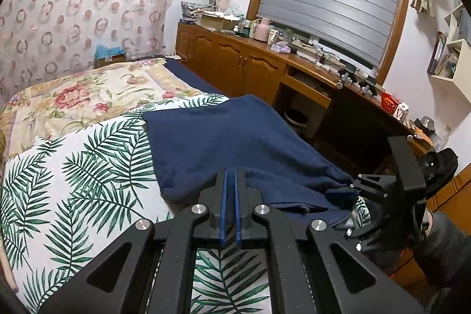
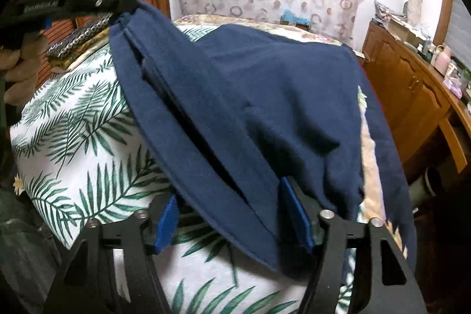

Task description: Fold small clothes

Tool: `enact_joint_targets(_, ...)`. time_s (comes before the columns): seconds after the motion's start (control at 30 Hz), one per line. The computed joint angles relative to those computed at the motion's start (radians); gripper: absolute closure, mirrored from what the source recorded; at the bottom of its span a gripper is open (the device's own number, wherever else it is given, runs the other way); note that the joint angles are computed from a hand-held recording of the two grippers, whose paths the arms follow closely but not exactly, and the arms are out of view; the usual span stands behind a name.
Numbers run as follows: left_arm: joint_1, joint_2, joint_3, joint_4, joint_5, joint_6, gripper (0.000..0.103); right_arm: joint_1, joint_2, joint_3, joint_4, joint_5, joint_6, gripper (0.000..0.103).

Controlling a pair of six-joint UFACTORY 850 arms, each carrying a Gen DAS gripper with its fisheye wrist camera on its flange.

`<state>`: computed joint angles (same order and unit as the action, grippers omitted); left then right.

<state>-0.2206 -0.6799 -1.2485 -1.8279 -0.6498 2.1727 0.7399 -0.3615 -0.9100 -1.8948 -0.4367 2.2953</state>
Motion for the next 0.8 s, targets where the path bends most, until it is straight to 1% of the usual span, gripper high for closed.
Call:
enact_joint_targets(0.07,0.004,-0.005,-0.008,0.002,-0.003,-0.003,0.098,-0.007,0.011,0.007,0.015,-0.009,-0.021,0.055)
enact_joint_targets(0.1,0.006,-0.010,-0.014,0.001,-0.003,-0.002,0.098,-0.010,0.009,0.002,0.034,-0.018,-0.048,0.060)
enact_joint_targets(0.13,0.008,-0.013,-0.020,0.004,-0.004,-0.006,0.098,-0.012,0.006,-0.006,0.054,-0.026,-0.076,0.069)
enact_joint_targets(0.17,0.010,-0.019,-0.029,0.009,-0.004,-0.014,0.098,-0.014,-0.002,-0.017,0.064,-0.028,-0.091,0.081)
enact_joint_targets(0.23,0.009,-0.030,-0.047,0.025,0.002,-0.034,0.098,-0.024,-0.010,-0.035,0.092,-0.025,-0.118,0.091)
enact_joint_targets(0.27,0.006,-0.036,-0.058,0.023,0.014,-0.032,0.098,-0.028,-0.017,-0.047,0.089,-0.023,-0.108,0.093)
enact_joint_targets(0.37,0.003,-0.047,-0.086,0.030,0.035,-0.040,0.098,-0.036,-0.026,-0.075,0.061,-0.039,-0.085,0.096)
enact_joint_targets(0.57,-0.001,-0.093,-0.184,0.084,0.069,-0.102,0.098,-0.062,-0.040,-0.113,-0.069,-0.068,0.034,0.097)
enact_joint_targets(0.67,-0.003,-0.125,-0.239,0.118,0.086,-0.146,0.098,-0.073,-0.063,-0.143,-0.105,-0.077,0.065,0.097)
enact_joint_targets(0.8,-0.002,-0.172,-0.327,0.197,0.095,-0.246,0.098,-0.092,-0.094,-0.188,-0.134,-0.084,0.083,0.097)
